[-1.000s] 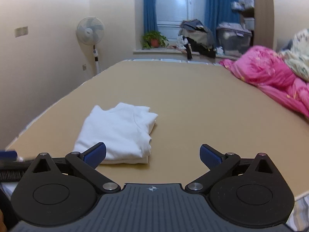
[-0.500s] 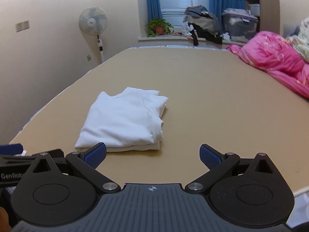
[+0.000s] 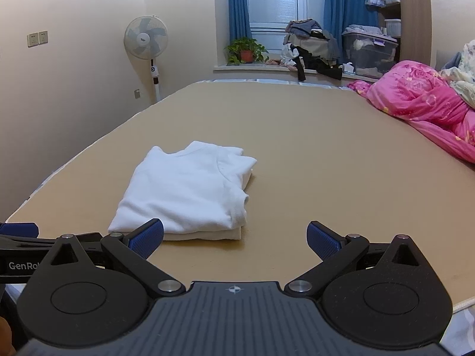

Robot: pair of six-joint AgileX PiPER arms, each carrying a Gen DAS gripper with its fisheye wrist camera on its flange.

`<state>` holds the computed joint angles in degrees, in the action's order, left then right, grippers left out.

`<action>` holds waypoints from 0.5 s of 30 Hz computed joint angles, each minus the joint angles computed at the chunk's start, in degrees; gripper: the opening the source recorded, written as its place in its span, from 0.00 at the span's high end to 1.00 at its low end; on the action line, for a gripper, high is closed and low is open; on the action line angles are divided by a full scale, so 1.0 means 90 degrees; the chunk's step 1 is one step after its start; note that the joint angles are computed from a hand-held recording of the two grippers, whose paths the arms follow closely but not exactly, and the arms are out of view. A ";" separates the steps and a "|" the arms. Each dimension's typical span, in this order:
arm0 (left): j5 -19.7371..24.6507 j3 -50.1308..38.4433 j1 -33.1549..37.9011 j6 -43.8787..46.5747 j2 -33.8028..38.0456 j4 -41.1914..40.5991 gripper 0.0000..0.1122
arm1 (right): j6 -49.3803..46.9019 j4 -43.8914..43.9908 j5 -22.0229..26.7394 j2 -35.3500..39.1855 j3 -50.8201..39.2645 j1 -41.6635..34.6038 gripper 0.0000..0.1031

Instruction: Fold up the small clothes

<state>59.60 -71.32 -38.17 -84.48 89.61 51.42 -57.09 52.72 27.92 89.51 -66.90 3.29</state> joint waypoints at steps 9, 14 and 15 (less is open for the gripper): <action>-0.0034 0.0046 0.0009 -0.0038 0.0017 0.0050 0.09 | 0.0143 -0.0146 -0.0137 -0.0059 0.0056 0.0140 0.01; -0.0026 0.0042 0.0011 -0.0025 0.0017 0.0043 0.09 | 0.0194 -0.0202 -0.0145 -0.0056 0.0053 0.0139 0.01; -0.0027 0.0044 0.0011 -0.0025 0.0018 0.0045 0.09 | 0.0180 -0.0188 -0.0131 -0.0046 0.0044 0.0131 0.01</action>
